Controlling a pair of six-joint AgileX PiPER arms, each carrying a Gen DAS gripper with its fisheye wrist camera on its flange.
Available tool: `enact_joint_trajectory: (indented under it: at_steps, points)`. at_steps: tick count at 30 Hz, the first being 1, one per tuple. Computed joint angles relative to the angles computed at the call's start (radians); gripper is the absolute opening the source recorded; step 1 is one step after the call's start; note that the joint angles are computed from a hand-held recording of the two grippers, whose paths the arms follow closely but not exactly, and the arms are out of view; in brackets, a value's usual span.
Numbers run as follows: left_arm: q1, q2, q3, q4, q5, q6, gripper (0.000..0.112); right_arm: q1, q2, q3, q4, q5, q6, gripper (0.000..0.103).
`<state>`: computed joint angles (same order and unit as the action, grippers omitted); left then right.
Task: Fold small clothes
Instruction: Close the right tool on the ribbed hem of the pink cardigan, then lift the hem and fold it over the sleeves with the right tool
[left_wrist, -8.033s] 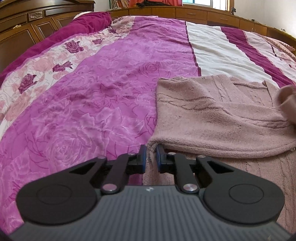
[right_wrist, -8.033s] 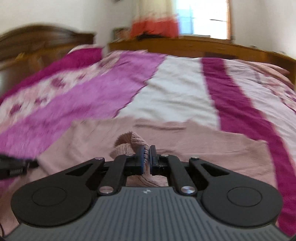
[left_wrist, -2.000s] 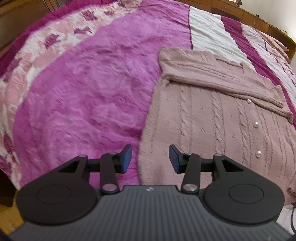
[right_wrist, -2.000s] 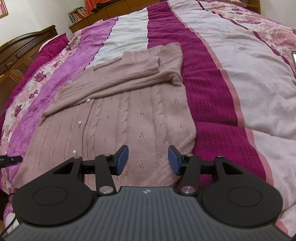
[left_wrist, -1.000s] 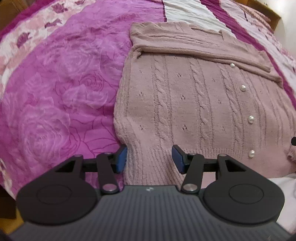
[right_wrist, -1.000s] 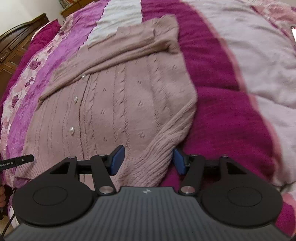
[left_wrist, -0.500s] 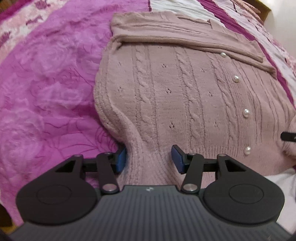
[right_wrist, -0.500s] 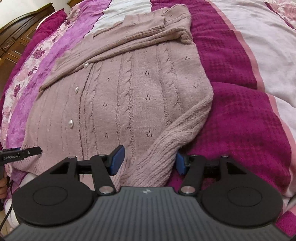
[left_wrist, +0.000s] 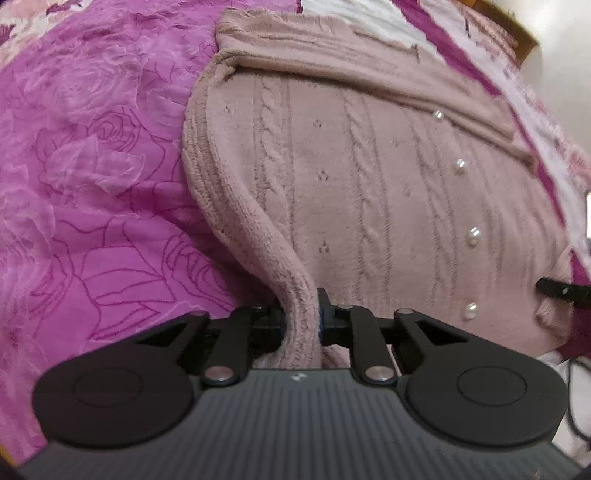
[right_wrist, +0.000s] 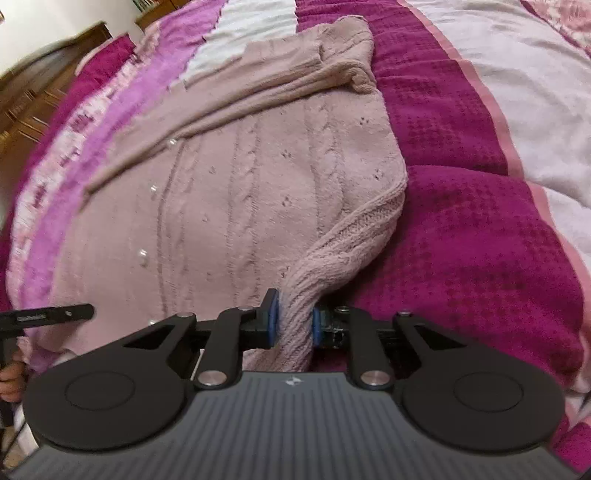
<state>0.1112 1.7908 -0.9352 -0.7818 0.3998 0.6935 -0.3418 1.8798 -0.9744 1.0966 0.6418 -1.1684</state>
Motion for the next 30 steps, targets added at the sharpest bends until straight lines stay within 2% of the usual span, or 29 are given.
enact_joint_trajectory:
  at_steps: [3, 7, 12, 14, 22, 30]
  points:
    - [0.027, -0.030, 0.035, -0.187, 0.004, 0.178, 0.014, -0.055, 0.018, -0.007, 0.082, 0.092, -0.072, 0.018]
    - [0.073, -0.074, 0.073, -0.403, 0.049, 0.359, 0.014, -0.113, 0.042, -0.013, 0.191, 0.199, -0.145, 0.016]
    - [0.118, -0.129, 0.099, -0.570, 0.112, 0.462, 0.014, -0.158, 0.061, -0.025, 0.298, 0.320, -0.187, 0.016]
    - [0.110, -0.138, 0.095, -0.620, 0.107, 0.475, 0.014, -0.167, 0.065, -0.028, 0.341, 0.354, -0.197, 0.016]
    - [0.112, -0.174, 0.059, -0.738, 0.103, 0.493, 0.013, -0.170, 0.078, -0.084, 0.440, 0.418, -0.175, 0.015]
    - [0.097, -0.164, -0.053, -0.723, 0.059, 0.425, 0.013, -0.143, 0.137, -0.215, 0.517, 0.449, -0.142, 0.015]
